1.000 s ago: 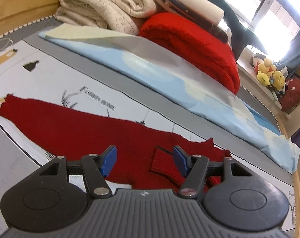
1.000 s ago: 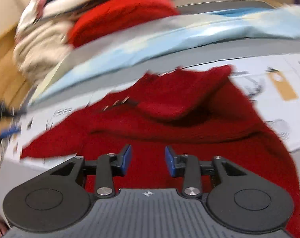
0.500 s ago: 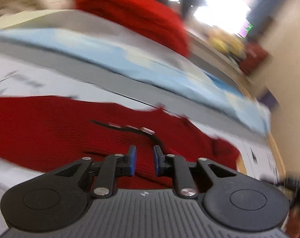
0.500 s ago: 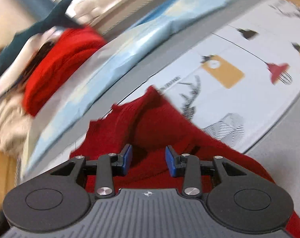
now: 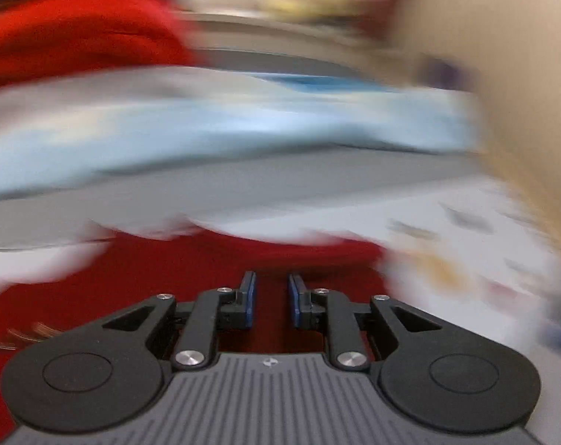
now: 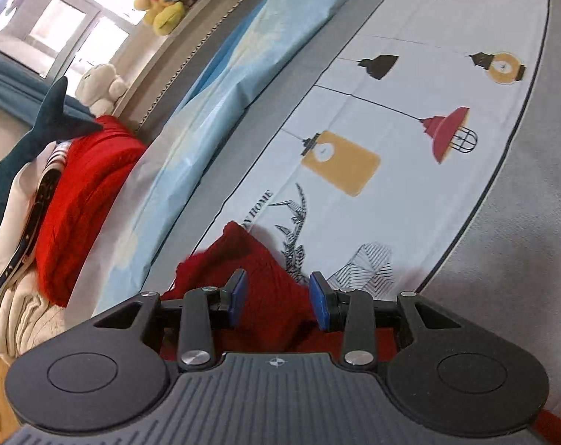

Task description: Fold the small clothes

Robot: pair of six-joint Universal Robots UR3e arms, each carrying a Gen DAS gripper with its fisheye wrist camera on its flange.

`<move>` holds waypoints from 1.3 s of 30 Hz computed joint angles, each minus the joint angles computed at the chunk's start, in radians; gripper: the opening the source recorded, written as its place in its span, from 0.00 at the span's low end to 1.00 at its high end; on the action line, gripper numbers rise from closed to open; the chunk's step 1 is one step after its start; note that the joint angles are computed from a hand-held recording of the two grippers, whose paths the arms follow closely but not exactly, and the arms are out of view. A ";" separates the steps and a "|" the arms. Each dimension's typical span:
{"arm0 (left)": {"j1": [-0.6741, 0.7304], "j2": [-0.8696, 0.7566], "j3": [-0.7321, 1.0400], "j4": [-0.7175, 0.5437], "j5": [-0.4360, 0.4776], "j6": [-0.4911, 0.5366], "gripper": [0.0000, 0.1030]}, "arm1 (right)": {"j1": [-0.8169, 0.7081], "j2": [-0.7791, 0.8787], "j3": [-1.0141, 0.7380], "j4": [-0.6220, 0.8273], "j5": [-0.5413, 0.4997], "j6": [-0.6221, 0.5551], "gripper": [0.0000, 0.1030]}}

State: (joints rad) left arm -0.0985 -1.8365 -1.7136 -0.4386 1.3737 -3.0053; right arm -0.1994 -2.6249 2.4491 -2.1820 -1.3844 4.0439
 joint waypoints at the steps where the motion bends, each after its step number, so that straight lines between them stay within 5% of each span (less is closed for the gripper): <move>1: -0.001 -0.044 0.084 -0.067 0.111 -0.052 0.20 | -0.021 -0.012 0.000 0.019 0.016 -0.015 0.38; 2: 0.019 -0.047 0.126 -0.125 0.137 -0.074 0.20 | -0.039 -0.022 0.000 0.038 0.031 -0.027 0.38; 6: 0.301 0.246 -0.070 -0.231 -0.162 0.123 0.26 | -0.033 0.008 0.010 0.008 0.047 -0.007 0.38; 13: 1.020 0.700 -0.181 -0.937 -0.453 0.453 0.27 | 0.171 0.267 0.031 -0.297 -0.036 0.154 0.38; 14: 1.072 0.714 -0.202 -0.965 -0.466 0.487 0.27 | 0.198 0.303 0.029 -0.331 -0.049 0.173 0.38; 16: 1.115 0.697 -0.249 -0.974 -0.486 0.504 0.27 | 0.257 0.375 0.021 -0.390 -0.085 0.210 0.38; 19: 1.035 0.565 -0.267 -0.902 -0.506 0.390 0.27 | 0.315 0.452 0.008 -0.442 -0.125 0.244 0.38; 24: 0.979 0.383 -0.274 -0.824 -0.518 0.290 0.40 | 0.331 0.522 0.008 -0.497 -0.111 0.261 0.38; 27: 0.943 0.264 -0.278 -0.674 -0.523 0.148 0.44 | 0.334 0.557 0.000 -0.523 -0.101 0.256 0.38; 32: 0.925 0.199 -0.324 -0.505 -0.534 0.059 0.43 | 0.297 0.553 0.004 -0.523 -0.059 0.232 0.38; 34: 0.912 0.210 -0.329 -0.486 -0.517 0.057 0.39 | 0.280 0.546 0.009 -0.516 -0.050 0.229 0.38; 35: 0.896 0.228 -0.322 -0.483 -0.482 0.059 0.17 | 0.275 0.548 0.011 -0.518 -0.045 0.235 0.38; 36: 0.865 0.238 -0.302 -0.478 -0.432 0.065 0.10 | 0.263 0.546 0.019 -0.521 -0.032 0.241 0.38; 39: 0.797 0.355 -0.258 -0.490 -0.402 0.076 0.08 | 0.252 0.547 0.040 -0.534 -0.009 0.275 0.38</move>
